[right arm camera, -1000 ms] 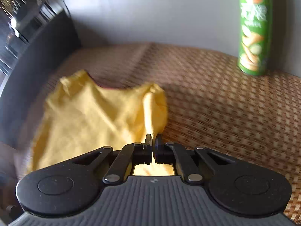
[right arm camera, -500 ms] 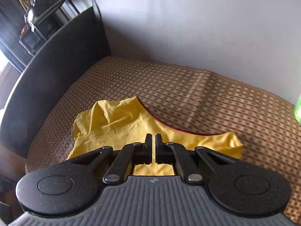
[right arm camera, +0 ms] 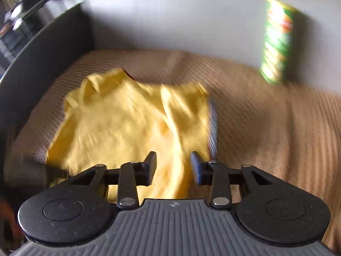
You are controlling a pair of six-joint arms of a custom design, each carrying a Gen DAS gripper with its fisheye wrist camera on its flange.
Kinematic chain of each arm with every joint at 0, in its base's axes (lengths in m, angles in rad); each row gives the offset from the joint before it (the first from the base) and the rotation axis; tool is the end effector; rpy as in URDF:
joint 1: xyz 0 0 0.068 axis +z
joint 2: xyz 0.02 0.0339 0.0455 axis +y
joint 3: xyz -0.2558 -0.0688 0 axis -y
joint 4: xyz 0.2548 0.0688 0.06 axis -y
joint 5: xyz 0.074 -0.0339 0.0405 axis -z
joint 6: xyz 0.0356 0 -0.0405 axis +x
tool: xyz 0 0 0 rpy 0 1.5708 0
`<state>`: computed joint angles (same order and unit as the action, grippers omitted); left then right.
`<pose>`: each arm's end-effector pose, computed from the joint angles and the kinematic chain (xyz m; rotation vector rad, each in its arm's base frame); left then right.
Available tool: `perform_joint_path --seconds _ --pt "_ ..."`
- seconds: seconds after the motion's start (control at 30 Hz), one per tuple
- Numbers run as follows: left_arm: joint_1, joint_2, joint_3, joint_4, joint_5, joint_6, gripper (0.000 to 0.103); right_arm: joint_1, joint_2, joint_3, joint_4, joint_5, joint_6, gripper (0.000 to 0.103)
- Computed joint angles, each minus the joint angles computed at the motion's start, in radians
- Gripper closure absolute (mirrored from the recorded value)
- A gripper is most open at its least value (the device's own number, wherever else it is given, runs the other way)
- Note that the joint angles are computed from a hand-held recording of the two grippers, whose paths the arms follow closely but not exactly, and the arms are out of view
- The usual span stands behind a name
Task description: Fold clothes
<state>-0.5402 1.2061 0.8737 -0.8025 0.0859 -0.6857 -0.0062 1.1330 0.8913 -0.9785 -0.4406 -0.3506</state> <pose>0.2003 -0.1237 0.2268 -0.1768 2.7929 -0.4549 0.2099 0.0139 0.2427 -0.5635 2.6200 0.5060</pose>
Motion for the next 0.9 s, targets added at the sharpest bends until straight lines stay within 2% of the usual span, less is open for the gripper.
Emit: perform_joint_path --seconds 0.13,0.2,0.3,0.47,0.5,0.57,0.6,0.63,0.67,0.73,0.77,0.9 --pt "0.127 0.209 0.143 0.042 0.064 0.064 0.036 -0.196 -0.200 -0.203 -0.130 -0.038 -0.052 0.060" --pt "0.177 0.303 0.226 0.044 0.049 0.076 0.034 -0.221 -0.270 -0.276 -0.153 -0.047 -0.062 0.058" --pt "0.214 0.434 0.361 0.015 0.020 0.119 0.031 -0.247 -0.375 -0.378 -0.190 -0.058 -0.074 0.049" --pt "0.179 0.589 0.506 -0.022 -0.017 0.182 0.029 -0.271 -0.415 -0.449 -0.142 -0.081 0.011 0.048" --pt "0.171 0.607 0.515 -0.024 -0.018 0.193 0.032 -0.279 -0.415 -0.460 -0.129 -0.085 0.029 0.048" --pt "0.165 0.632 0.521 -0.017 -0.001 0.209 0.053 -0.300 -0.392 -0.470 -0.122 -0.094 0.015 0.048" --pt "0.164 0.642 0.522 -0.014 0.009 0.215 0.077 -0.307 -0.384 -0.473 -0.123 -0.100 0.005 0.048" --pt "0.166 0.649 0.523 -0.012 0.020 0.219 0.093 -0.309 -0.377 -0.476 -0.124 -0.110 0.001 0.048" --pt "0.171 0.650 0.519 -0.003 0.033 0.223 0.097 -0.313 -0.366 -0.475 -0.129 -0.119 -0.007 0.049" --pt "0.191 0.645 0.519 0.002 0.071 0.229 0.103 -0.308 -0.333 -0.471 -0.137 -0.135 -0.016 0.068" --pt "0.206 0.639 0.518 0.003 0.098 0.231 0.103 -0.294 -0.309 -0.469 -0.134 -0.139 -0.010 0.101" --pt "0.293 0.572 0.506 0.000 0.183 0.269 0.103 -0.216 -0.407 -0.419 -0.202 -0.198 0.033 0.102"
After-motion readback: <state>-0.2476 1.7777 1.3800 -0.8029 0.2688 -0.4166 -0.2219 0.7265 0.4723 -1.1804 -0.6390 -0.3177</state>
